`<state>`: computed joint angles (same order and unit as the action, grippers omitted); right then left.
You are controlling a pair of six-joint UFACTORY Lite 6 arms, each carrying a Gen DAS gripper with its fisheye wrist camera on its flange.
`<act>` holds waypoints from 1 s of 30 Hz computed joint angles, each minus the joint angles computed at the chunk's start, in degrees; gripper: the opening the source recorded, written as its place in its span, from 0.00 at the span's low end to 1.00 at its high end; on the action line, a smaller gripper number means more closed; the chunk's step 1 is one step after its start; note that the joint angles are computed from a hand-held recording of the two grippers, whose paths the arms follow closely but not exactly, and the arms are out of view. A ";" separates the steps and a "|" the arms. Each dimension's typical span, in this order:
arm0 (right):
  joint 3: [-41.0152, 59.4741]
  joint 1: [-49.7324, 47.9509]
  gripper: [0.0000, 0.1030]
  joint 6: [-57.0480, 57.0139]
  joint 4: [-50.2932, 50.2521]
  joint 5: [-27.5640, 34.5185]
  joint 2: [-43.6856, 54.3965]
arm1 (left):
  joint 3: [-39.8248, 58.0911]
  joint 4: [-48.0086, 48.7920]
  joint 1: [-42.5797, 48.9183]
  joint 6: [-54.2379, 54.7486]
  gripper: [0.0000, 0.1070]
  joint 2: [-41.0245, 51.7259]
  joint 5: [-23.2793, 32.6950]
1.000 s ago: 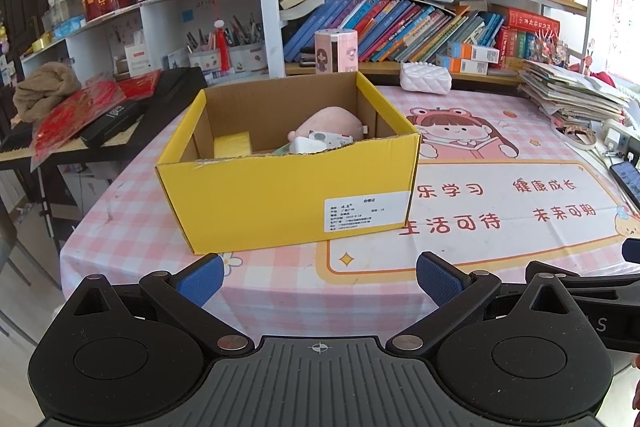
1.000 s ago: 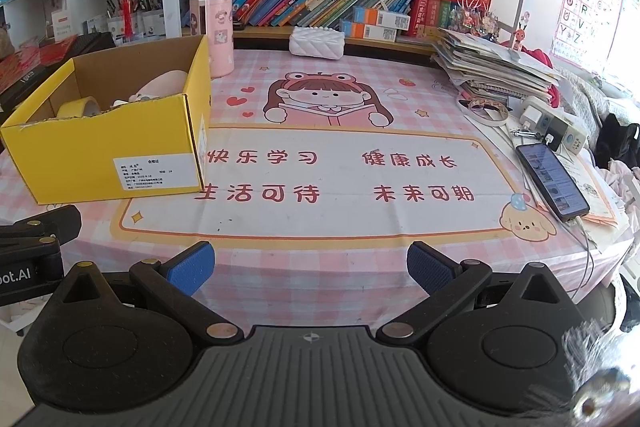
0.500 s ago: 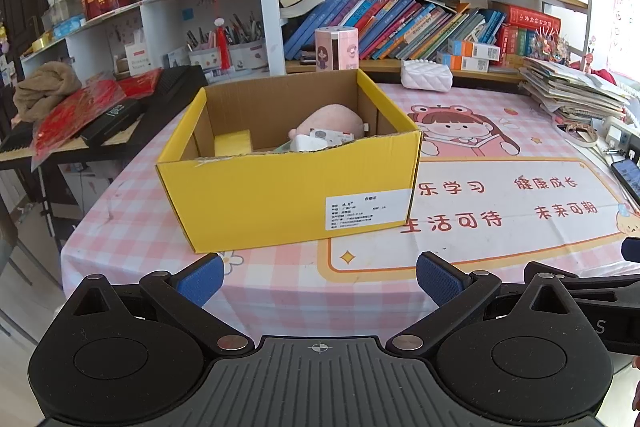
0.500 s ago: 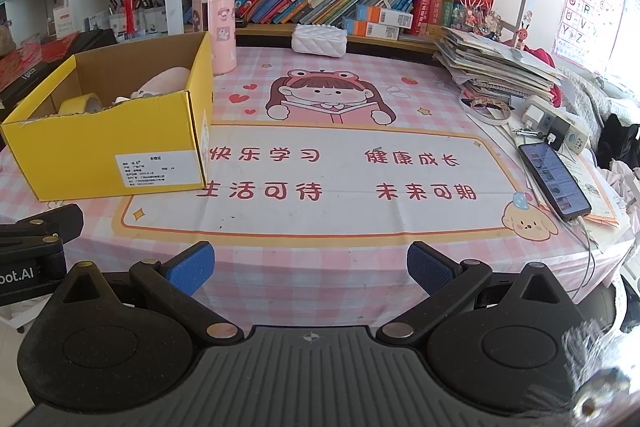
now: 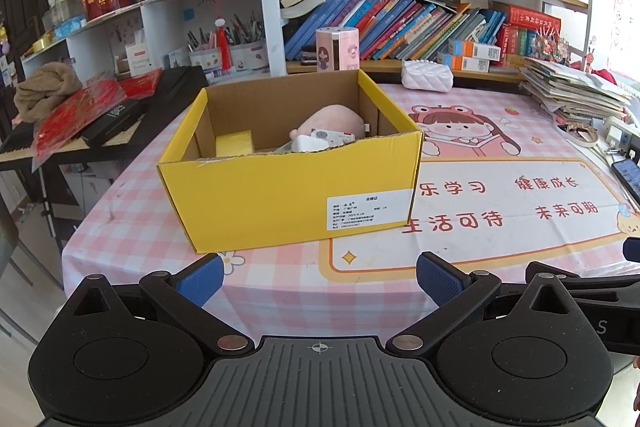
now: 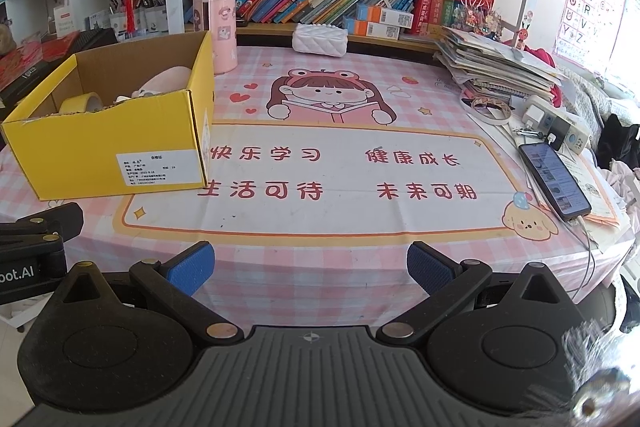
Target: Organize objects
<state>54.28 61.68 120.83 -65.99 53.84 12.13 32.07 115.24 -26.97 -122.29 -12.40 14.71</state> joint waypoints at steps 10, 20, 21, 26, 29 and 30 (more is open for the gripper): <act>-0.39 0.09 1.00 -0.22 0.17 0.19 -0.74 | -0.78 1.07 0.71 -0.73 0.96 -0.80 -0.30; -0.35 0.20 1.00 -0.16 0.19 0.27 -0.66 | -0.74 -1.65 0.44 1.89 0.96 -0.81 -0.43; -0.31 0.16 1.00 -0.17 0.17 0.24 -0.62 | -0.75 -1.74 0.32 1.97 0.96 -0.86 -0.37; -0.80 0.92 1.00 -0.04 0.41 1.46 -1.58 | -0.28 -1.42 -0.40 1.14 0.96 -0.64 -0.43; -1.00 1.14 1.00 -0.14 0.94 2.19 -2.29 | 0.23 -1.17 -1.10 0.72 0.96 -0.04 -0.24; -1.04 1.20 1.00 -0.18 1.16 2.40 -2.39 | 0.45 -1.25 -1.29 0.77 0.96 0.15 -0.26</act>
<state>53.25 62.88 120.64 -64.83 56.24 9.74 32.52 113.99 -28.26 -121.53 -12.25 14.45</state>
